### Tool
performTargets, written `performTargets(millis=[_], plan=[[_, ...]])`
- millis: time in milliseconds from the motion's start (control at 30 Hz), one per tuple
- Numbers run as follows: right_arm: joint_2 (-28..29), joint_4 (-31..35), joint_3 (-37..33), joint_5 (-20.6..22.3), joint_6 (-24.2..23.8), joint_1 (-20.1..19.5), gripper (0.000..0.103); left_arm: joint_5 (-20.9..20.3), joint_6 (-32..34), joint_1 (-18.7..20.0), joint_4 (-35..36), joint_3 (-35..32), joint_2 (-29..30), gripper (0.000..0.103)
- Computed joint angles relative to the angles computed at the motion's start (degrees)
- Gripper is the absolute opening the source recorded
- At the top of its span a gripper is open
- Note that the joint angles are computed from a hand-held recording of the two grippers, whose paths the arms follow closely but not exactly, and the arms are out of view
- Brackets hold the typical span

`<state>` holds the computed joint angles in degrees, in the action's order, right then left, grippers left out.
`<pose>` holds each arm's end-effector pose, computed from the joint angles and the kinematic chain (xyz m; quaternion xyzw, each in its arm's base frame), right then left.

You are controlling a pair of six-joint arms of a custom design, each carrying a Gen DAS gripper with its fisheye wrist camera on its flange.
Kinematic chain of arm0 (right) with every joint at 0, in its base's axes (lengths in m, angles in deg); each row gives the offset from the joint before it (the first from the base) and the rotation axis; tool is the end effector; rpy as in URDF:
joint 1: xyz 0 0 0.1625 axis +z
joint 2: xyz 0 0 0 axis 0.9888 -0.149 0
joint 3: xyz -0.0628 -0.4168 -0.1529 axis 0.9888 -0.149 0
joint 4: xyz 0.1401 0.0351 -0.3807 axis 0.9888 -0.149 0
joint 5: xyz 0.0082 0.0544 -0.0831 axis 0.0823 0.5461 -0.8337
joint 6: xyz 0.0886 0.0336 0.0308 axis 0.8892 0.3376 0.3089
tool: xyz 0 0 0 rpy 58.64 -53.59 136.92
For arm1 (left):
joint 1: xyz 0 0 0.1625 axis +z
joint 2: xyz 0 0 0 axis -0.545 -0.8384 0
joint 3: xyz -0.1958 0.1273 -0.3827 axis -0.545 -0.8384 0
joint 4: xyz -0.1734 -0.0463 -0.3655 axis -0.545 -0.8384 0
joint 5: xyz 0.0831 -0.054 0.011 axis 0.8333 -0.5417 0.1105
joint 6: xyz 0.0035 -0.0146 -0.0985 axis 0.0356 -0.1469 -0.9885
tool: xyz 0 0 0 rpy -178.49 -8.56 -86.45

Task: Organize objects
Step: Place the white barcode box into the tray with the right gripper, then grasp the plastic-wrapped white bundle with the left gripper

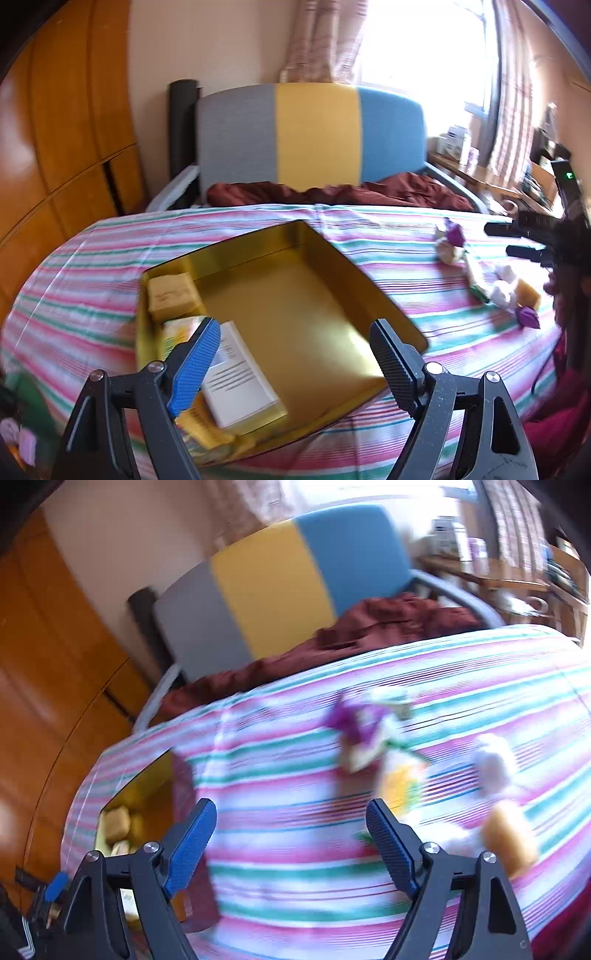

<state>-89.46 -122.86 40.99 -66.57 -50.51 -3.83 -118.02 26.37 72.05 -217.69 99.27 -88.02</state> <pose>-0.0046 -0.5565 0.2966 0.0348 -0.9104 0.3614 0.1982 -0.2912 -0.5139 -0.0173 0.2227 0.8443 -0.3691 0.3183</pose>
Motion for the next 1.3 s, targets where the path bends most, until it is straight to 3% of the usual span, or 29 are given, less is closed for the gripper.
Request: performTargets(millis=[233,433,567,667,767,867,1033,1133,1200,1300], plan=[[-4.8,-1.0,-3.0,-0.7,5.6,-7.6,0.085,-7.6,3.5,-0.4,3.6,-6.0,3.1,0.084],[-6.9,2.7,-4.0,5.0,16.5,-13.9,0.085,-14.7,6.8,-0.4,8.7,-13.1,7.4,0.082],[-7.8,3.1,-3.9,6.4,19.3,-15.4,0.085,-21.5,6.7,0.6,14.0,-18.3,10.2,0.072],[-8.2,5.7,-3.9,8.9,21.4,-16.5,0.085,-26.6,6.0,1.6,19.3,-23.1,12.6,0.057],[-8.2,7.6,-4.2,10.7,21.9,-17.0,0.085,-30.2,5.2,2.1,23.1,-27.9,15.5,0.056],[-8.0,8.3,-4.4,11.8,21.9,-17.2,0.085,-31.0,7.5,1.8,25.4,-32.4,18.5,0.056],[-8.0,10.2,-4.8,13.8,22.8,-18.0,0.085,-28.6,19.9,0.3,26.7,-40.6,24.2,0.059],[-8.0,10.8,-5.0,14.5,23.2,-18.3,0.085,-28.0,28.7,-0.2,28.4,-45.7,27.5,0.065],[-7.9,10.7,-5.1,14.9,23.7,-18.6,0.085,-29.1,32.7,0.0,31.2,-49.6,29.6,0.079],[-8.0,11.1,-5.2,16.1,24.8,-19.4,0.085,-29.3,35.9,0.1,34.6,-54.6,32.5,0.081]])
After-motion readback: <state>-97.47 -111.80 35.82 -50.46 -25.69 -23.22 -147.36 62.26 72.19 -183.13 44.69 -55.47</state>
